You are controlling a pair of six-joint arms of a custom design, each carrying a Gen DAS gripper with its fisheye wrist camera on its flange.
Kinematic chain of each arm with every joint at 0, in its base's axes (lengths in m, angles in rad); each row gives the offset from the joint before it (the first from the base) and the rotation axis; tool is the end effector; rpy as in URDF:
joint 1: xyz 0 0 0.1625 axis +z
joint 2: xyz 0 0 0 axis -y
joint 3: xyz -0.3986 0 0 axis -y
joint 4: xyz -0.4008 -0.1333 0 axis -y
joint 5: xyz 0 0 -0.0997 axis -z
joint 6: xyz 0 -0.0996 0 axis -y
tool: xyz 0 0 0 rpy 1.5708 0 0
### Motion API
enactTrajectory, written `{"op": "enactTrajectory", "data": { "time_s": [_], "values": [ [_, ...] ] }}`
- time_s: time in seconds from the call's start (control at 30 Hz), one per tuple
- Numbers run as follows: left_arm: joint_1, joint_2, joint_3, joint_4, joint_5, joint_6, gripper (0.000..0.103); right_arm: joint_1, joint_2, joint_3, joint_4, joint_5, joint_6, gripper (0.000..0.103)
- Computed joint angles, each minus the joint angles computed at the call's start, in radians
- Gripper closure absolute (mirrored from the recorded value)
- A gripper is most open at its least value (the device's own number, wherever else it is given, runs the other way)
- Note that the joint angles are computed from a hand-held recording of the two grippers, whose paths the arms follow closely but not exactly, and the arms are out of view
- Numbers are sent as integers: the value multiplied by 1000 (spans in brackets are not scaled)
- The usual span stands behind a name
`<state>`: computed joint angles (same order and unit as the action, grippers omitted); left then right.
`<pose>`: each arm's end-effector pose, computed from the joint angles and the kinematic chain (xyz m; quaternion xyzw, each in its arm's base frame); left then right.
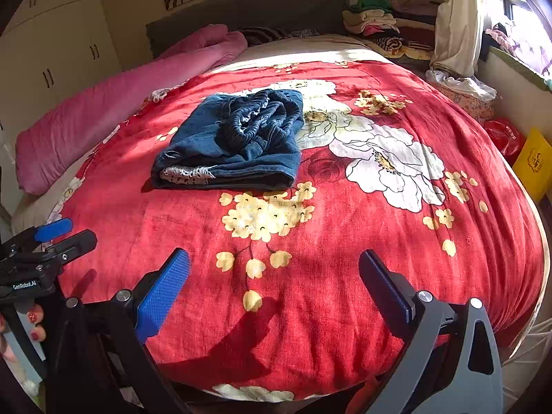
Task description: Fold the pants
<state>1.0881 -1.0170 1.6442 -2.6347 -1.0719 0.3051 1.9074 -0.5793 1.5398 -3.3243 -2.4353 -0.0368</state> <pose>-0.1468 -0.6699 0.2292 0.3137 0.8941 -0.2305 0.2214 0.2787 -0.6222 0.0779 -0.0035 -0.8531 0.4045 0.3297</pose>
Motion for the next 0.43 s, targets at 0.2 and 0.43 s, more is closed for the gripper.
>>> {"op": "enactTrajectory", "data": {
  "time_s": [0.2, 0.43],
  "values": [
    [50, 55, -138, 18, -12, -31, 10, -56, -49, 26, -27, -19, -1, 5],
    [149, 380, -709, 197, 206, -10, 10, -156, -128, 7, -63, -136, -64, 5]
  ]
}}
